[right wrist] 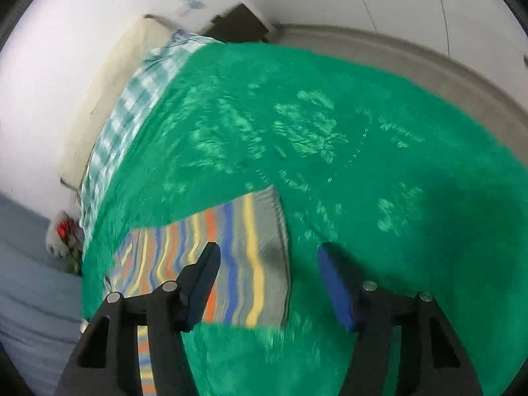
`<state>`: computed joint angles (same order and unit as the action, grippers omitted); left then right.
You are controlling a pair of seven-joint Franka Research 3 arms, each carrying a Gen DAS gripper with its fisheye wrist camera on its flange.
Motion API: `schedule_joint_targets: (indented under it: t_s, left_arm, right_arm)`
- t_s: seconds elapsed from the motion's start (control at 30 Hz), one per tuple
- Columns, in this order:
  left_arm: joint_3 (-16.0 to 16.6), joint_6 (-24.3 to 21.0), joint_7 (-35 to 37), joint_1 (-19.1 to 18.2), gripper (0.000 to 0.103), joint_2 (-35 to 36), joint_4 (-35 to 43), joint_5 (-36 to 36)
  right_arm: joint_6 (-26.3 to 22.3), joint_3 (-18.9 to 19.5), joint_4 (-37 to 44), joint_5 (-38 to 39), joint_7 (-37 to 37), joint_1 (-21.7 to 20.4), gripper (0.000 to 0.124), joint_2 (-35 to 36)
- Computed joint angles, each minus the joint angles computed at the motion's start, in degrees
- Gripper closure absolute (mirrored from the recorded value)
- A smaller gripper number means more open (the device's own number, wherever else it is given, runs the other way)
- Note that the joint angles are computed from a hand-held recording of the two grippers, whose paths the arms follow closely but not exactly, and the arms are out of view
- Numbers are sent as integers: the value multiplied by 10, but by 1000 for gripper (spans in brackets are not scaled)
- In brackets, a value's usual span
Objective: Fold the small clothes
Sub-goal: 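Grasp the other sleeve's grey cuff with the right gripper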
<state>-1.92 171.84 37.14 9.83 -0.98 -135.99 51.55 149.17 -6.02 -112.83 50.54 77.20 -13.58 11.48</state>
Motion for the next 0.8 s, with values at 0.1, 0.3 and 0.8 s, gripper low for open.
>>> schedule_joint_targets:
  t_s: [0.1,0.3,0.8]
  left_arm:
    - [0,-1,-6,0,0,1,1,6]
    - [1,-1,-10,-1,0,1,2,11]
    - [2,-8,-17,-5,0,6,9,19]
  right_arm:
    - [-10,9,31,16,-24,-4,83,30]
    - [14,-3,44,-97,46,19,118,41]
    - [-140,119,329,-20,-46,115,112,137]
